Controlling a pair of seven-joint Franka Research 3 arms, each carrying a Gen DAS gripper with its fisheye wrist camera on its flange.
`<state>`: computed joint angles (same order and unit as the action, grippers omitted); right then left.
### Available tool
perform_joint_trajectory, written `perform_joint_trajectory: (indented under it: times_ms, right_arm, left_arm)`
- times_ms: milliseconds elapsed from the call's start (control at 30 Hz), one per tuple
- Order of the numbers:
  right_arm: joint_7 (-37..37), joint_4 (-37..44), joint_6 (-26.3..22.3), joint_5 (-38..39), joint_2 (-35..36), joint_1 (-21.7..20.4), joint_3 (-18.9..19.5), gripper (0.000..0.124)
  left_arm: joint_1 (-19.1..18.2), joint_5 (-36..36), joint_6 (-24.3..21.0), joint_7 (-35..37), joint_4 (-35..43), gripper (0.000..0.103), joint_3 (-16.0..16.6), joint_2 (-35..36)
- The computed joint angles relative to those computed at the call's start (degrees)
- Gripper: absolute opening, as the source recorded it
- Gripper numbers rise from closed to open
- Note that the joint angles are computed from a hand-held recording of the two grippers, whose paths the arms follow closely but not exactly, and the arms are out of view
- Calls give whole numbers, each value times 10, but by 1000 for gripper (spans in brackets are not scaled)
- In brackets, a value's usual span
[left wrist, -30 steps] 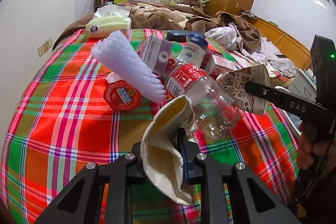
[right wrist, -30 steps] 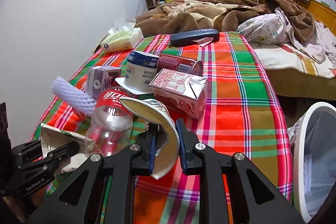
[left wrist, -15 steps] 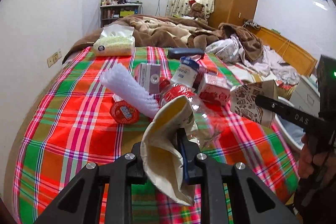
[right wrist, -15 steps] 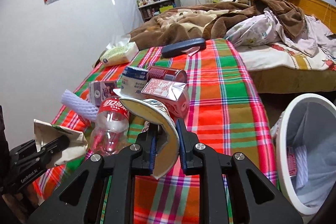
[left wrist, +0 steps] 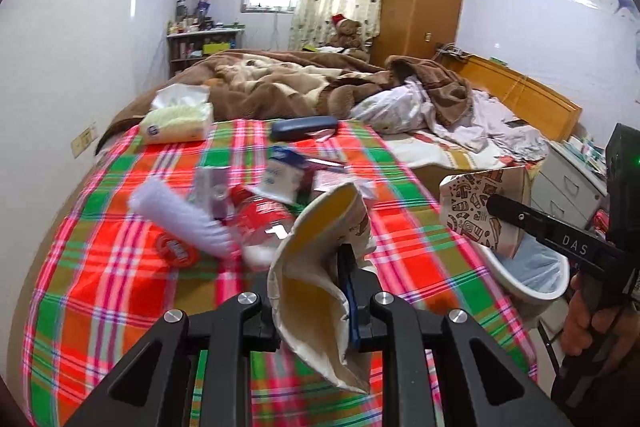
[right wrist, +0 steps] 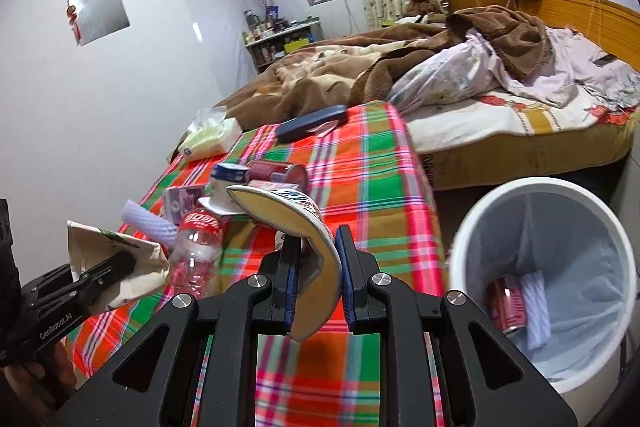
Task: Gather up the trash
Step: 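Carry the paper bag and paper cup over the white bin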
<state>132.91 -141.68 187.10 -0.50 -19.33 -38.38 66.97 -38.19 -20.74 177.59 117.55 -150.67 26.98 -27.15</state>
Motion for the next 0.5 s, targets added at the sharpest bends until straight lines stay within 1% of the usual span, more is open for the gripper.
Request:
perform_joint_trajectory:
  times_ms: [67, 167, 267, 400, 500]
  right_arm:
    - [0, -14, 3, 6, -11, 22, -27, 19]
    - [-2, -39, 6, 19, -29, 59, -70, 19]
    - [-3, -57, -1, 29, -48, 77, -94, 19]
    - [1, -77, -7, 34, -68, 93, -120, 19]
    - [7, -92, -16, 33, -89, 99, -134, 19]
  left_arm:
    - [-5, 0, 3, -4, 1, 23, -11, 1]
    - [-32, -7, 8, -7, 9, 23, -12, 8]
    - [-59, -9, 12, -8, 19, 23, -12, 20]
    - [-117, -30, 13, 5, 37, 23, 5, 38]
    - [-134, -40, 15, 12, 51, 23, -2, 58]
